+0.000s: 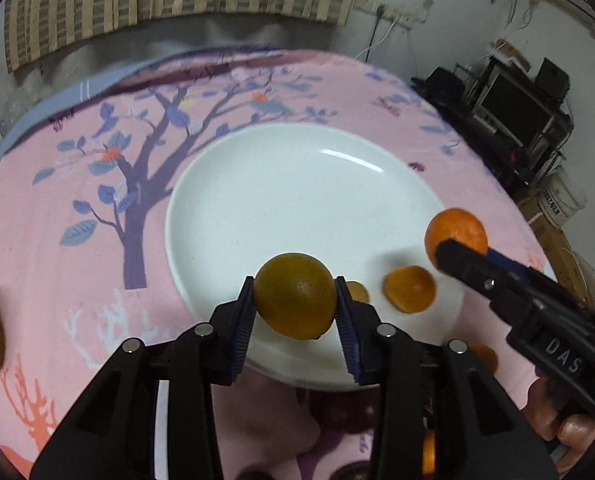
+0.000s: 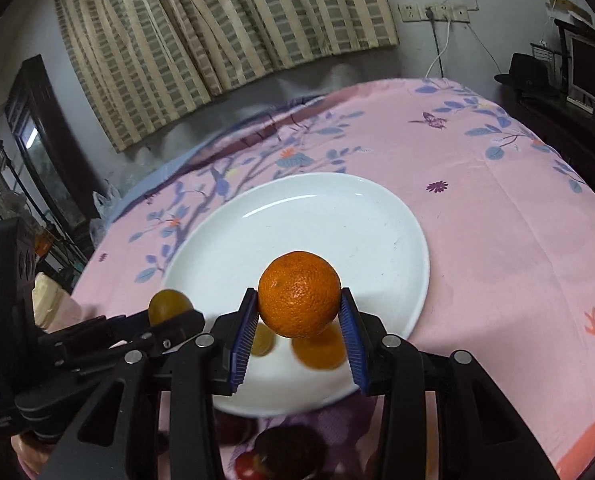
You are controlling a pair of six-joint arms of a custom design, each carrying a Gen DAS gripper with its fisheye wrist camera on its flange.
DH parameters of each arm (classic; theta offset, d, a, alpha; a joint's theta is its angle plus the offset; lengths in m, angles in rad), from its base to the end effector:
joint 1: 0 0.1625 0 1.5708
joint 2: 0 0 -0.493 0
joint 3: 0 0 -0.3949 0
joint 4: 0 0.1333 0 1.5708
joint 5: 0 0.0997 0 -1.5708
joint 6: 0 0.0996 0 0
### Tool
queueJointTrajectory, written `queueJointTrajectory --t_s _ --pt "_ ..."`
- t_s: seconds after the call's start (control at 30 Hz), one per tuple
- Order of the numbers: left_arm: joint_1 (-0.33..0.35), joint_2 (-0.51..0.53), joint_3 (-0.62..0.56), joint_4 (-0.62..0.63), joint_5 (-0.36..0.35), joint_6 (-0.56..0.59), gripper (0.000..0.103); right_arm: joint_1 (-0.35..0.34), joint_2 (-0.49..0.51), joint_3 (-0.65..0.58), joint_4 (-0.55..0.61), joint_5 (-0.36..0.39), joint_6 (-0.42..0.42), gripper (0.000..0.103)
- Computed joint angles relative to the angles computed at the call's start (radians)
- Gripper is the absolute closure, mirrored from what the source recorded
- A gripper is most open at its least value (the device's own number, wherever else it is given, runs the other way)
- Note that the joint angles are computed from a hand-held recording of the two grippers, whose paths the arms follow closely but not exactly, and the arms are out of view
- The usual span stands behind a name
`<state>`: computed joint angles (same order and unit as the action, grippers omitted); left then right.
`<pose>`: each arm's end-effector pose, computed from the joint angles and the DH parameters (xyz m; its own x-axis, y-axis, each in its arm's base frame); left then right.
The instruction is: Organize fruits
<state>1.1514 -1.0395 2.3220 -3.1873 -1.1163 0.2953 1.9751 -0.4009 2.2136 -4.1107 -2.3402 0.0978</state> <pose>-0.0361 -0.5156 0.1571 -0.7292 0.4754 -0.4922 0.6239 0.7573 -0.1929 0.2482 -0.4174 -0.0157 -0.8670 0.2090 0.4523 -0.2102 0.6696 -0.7124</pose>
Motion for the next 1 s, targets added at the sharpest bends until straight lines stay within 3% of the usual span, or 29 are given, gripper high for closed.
queueJointTrajectory --t_s 0.17,0.33,0.37,0.43,0.53,0.63,0.83,1.0 --pt "0.022 0.053 -0.048 0.029 0.05 -0.016 0.065 -0.044 -0.01 -0.01 0.062 0.025 0.007 0.062" --pt "0.004 0.072 -0.035 -0.016 0.085 0.008 0.064 -0.035 -0.005 -0.011 0.062 0.019 0.004 0.058" --pt "-0.002 0.073 -0.026 -0.037 0.097 0.011 0.06 -0.035 -0.002 -0.007 0.048 0.029 -0.001 0.055" --pt "-0.021 0.069 0.007 -0.122 0.126 0.039 0.039 -0.027 0.001 0.004 0.018 0.033 -0.013 0.054" --pt "-0.044 0.021 0.073 -0.21 0.139 0.064 0.023 -0.002 0.002 0.036 -0.048 0.04 -0.021 0.054" --pt "-0.056 -0.036 0.137 -0.281 0.135 0.086 0.015 0.031 0.02 0.077 -0.139 0.052 -0.019 0.052" --pt "-0.034 -0.119 0.253 -0.369 0.113 0.101 0.009 0.094 0.1 0.137 -0.187 0.058 0.006 0.052" --pt "-0.01 -0.136 0.286 -0.405 0.132 0.094 0.009 0.172 0.15 0.118 -0.176 -0.007 -0.029 0.052"
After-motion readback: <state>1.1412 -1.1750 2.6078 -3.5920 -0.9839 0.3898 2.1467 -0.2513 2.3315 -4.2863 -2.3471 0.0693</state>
